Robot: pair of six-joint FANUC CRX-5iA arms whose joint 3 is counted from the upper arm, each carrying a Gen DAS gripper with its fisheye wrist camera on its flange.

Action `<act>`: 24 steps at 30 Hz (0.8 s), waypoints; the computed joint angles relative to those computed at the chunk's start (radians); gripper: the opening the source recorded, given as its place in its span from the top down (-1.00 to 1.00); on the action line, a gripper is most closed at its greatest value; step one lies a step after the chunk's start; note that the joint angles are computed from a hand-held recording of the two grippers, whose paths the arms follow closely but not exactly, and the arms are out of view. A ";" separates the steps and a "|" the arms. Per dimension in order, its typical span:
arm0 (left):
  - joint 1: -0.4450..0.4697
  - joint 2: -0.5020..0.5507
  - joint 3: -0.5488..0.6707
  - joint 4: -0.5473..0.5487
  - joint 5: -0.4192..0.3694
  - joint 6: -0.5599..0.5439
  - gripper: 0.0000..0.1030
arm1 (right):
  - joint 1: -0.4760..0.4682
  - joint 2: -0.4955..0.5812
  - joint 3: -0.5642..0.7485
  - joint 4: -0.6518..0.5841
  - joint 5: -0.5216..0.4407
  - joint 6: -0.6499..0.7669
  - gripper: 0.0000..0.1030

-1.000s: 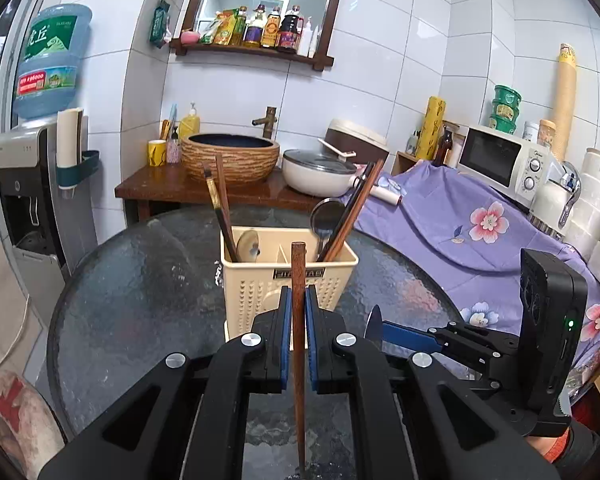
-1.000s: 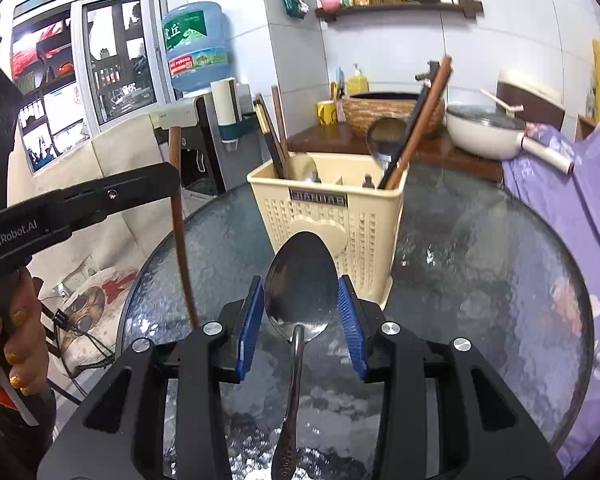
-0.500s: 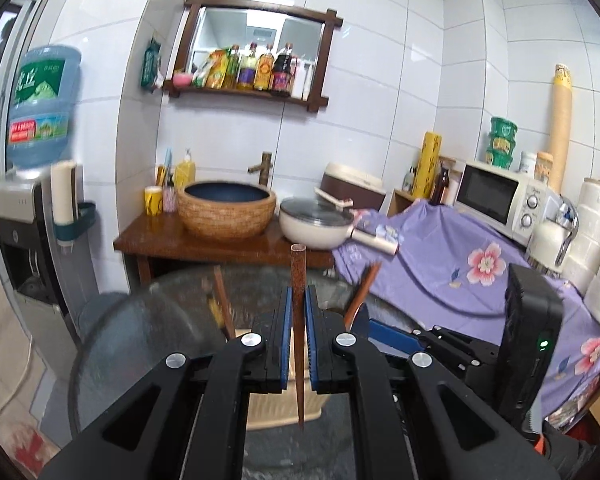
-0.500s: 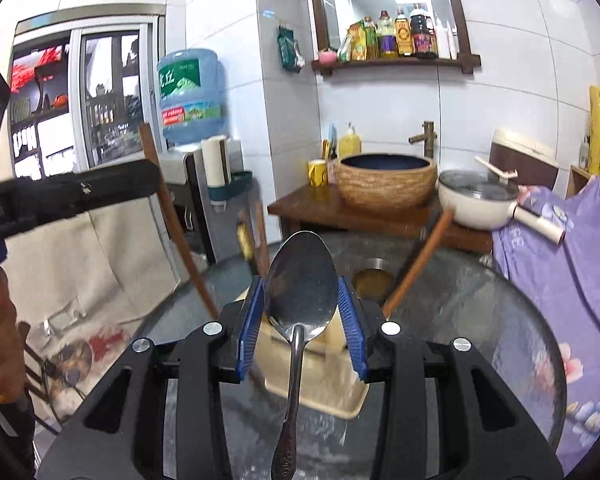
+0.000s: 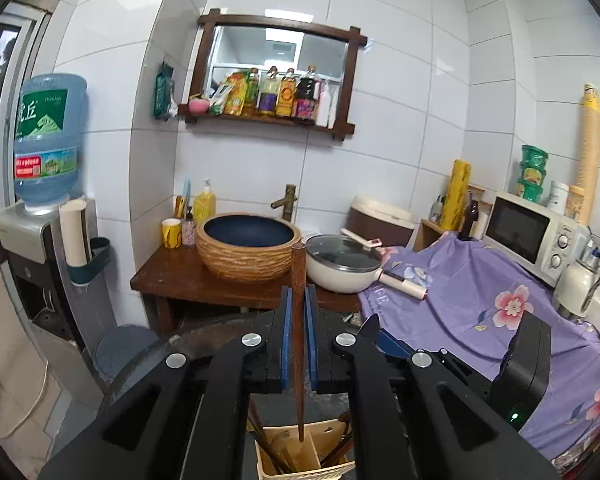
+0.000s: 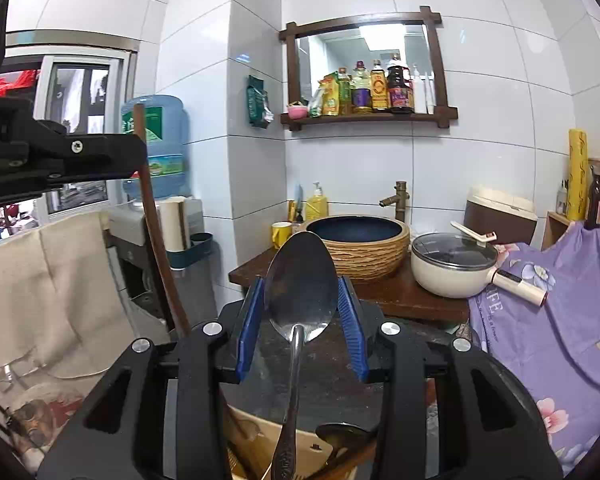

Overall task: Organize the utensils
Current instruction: 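Lower the chopstick into the holder with the left tool while the right tool drops the spoon in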

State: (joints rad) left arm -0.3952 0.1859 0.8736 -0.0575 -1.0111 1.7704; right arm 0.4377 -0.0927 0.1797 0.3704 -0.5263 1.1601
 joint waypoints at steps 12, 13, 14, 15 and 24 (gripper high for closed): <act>0.019 -0.076 -0.259 0.037 0.069 -0.020 0.88 | -0.056 -0.064 -0.409 0.583 0.262 -0.525 0.26; 0.019 -0.078 -0.271 0.043 0.072 -0.024 0.88 | -0.053 -0.073 -0.423 0.587 0.261 -0.521 0.26; 0.018 -0.083 -0.291 0.051 0.078 -0.028 0.88 | -0.053 -0.080 -0.438 0.601 0.265 -0.528 0.26; 0.019 -0.085 -0.303 0.059 0.081 -0.031 0.88 | -0.067 -0.091 -0.466 0.667 0.291 -0.577 0.26; 0.037 -0.117 -0.423 0.117 0.112 -0.042 0.88 | -0.054 -0.135 -0.529 0.692 0.281 -0.535 0.22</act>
